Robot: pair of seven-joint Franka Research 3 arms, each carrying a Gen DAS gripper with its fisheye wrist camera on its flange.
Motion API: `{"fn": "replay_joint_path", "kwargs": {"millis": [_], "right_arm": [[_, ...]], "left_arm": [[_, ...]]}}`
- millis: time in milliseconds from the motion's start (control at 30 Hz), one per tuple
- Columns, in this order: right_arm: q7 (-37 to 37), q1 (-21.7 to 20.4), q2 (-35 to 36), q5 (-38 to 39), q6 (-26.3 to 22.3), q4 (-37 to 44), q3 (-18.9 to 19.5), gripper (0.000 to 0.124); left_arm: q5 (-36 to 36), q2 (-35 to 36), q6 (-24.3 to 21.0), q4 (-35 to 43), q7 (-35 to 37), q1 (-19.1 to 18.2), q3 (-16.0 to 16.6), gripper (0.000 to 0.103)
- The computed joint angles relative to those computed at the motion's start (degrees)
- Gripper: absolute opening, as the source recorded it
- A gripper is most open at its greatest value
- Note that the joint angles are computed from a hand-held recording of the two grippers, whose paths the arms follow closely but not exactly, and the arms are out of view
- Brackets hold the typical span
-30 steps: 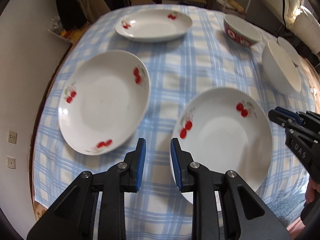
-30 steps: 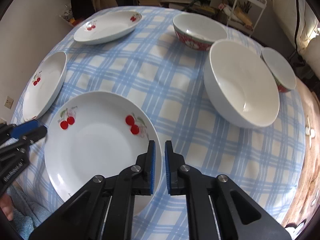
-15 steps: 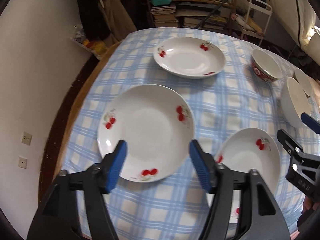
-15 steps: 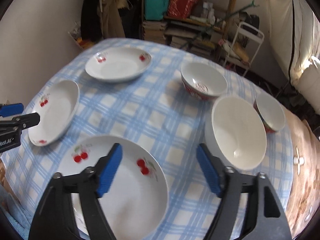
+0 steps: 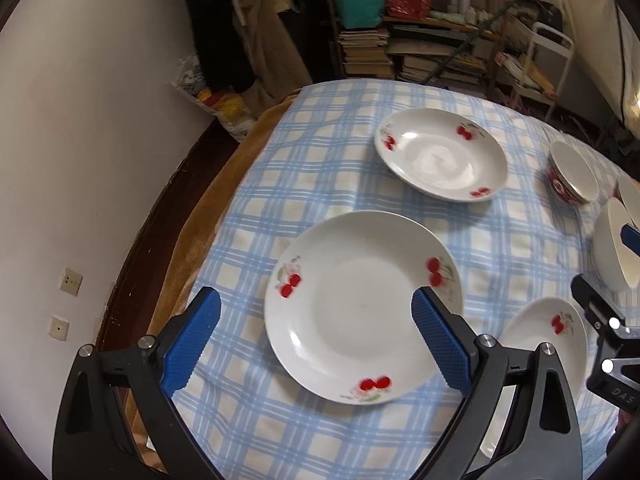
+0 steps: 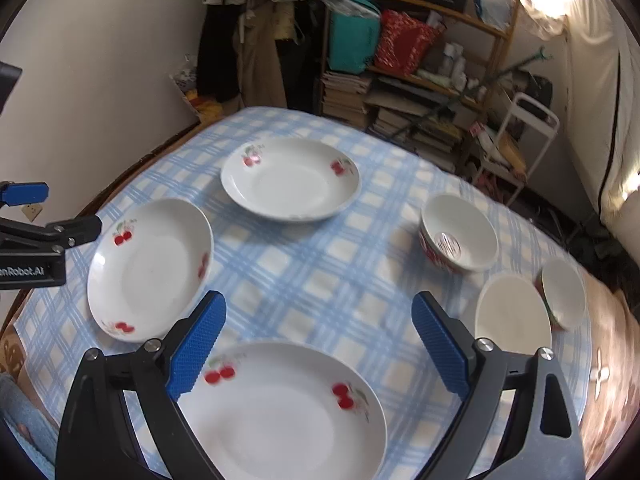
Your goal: Organize plates and bowls
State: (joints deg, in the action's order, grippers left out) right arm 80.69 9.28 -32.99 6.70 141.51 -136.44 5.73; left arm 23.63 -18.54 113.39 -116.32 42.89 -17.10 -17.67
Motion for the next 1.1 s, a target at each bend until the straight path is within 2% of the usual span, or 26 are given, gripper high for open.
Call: {"fn": "replay_joint_path", "kwargs": {"millis": [100, 233, 367, 533, 800, 1100], "right_arm": [[0.45, 0.47, 1.53, 0.06, 0.52, 1.44, 0.61, 0.098], [2.44, 0.68, 4.18, -1.50, 1.21, 3.55, 2.29, 0.098], [3.65, 1.76, 6.13, -1.62, 1.58, 4.90, 2.35, 0.098], [3.75, 3.61, 9.33, -0.58, 0.78, 6.96, 1.87, 0.098], [3.72, 5.41, 12.16, -0.70, -0.98, 7.81, 1.83, 0.091], [3.36, 7.23, 13.88, 1.69, -2.44, 6.72, 1.13, 0.067]], "left_arm": [[-0.01, -1.69, 2.40, -2.59, -2.39, 0.96, 1.13, 0.095], [-1.77, -2.98, 5.75, -5.12, -1.18, 2.11, 2.95, 0.095], [-4.54, -4.32, 8.71, -7.98, 1.10, 2.90, 4.78, 0.095], [-6.97, -5.04, 9.66, -10.70, 2.35, 4.36, 5.66, 0.095], [-12.92, -3.48, 10.89, -13.48, 6.09, 4.64, 7.19, 0.095], [-15.41, -2.15, 10.79, -14.22, 8.34, 4.80, 6.98, 0.093]]}}
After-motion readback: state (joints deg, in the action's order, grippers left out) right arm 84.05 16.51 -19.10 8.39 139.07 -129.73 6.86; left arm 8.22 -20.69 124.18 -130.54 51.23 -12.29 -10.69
